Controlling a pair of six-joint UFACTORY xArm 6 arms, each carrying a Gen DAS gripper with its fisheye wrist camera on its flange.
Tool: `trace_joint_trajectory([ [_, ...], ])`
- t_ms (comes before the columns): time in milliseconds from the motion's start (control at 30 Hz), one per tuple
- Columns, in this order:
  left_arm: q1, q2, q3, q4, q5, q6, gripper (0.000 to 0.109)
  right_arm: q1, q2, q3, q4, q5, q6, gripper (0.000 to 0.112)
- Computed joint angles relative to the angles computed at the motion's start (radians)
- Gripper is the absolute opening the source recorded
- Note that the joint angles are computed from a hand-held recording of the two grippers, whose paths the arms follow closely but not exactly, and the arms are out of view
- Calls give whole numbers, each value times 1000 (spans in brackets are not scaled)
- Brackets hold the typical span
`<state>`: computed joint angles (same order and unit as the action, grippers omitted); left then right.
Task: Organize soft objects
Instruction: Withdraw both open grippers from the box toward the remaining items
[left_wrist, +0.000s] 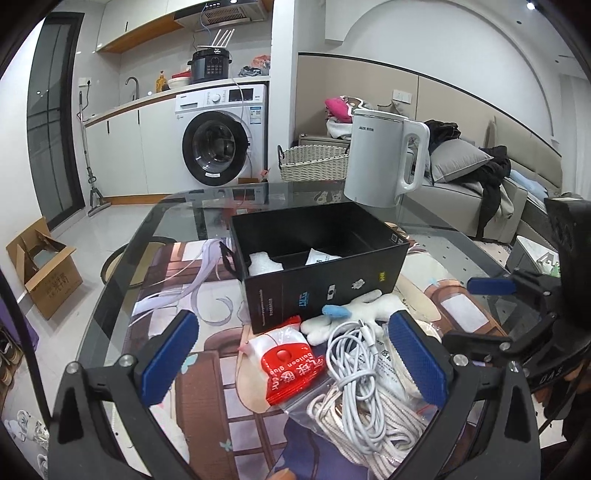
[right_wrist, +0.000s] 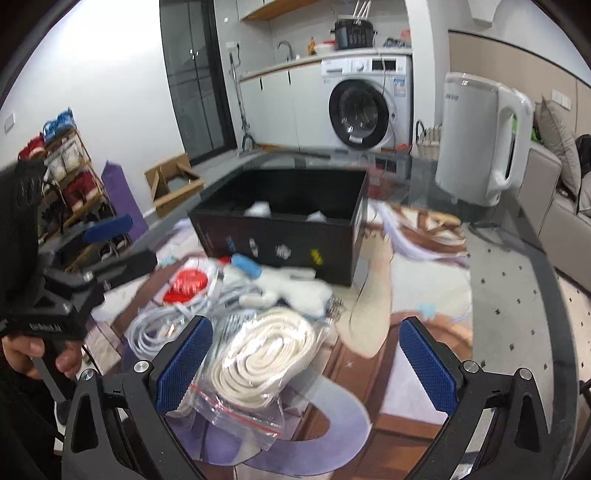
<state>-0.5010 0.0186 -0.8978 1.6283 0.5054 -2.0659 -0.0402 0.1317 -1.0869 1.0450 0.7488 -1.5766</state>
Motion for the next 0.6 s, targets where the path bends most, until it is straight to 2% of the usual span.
trace_joint_trajectory([
  [600,6,-2,5,-12,-9,16,103,64,78,-7,-169,-45,181,102],
])
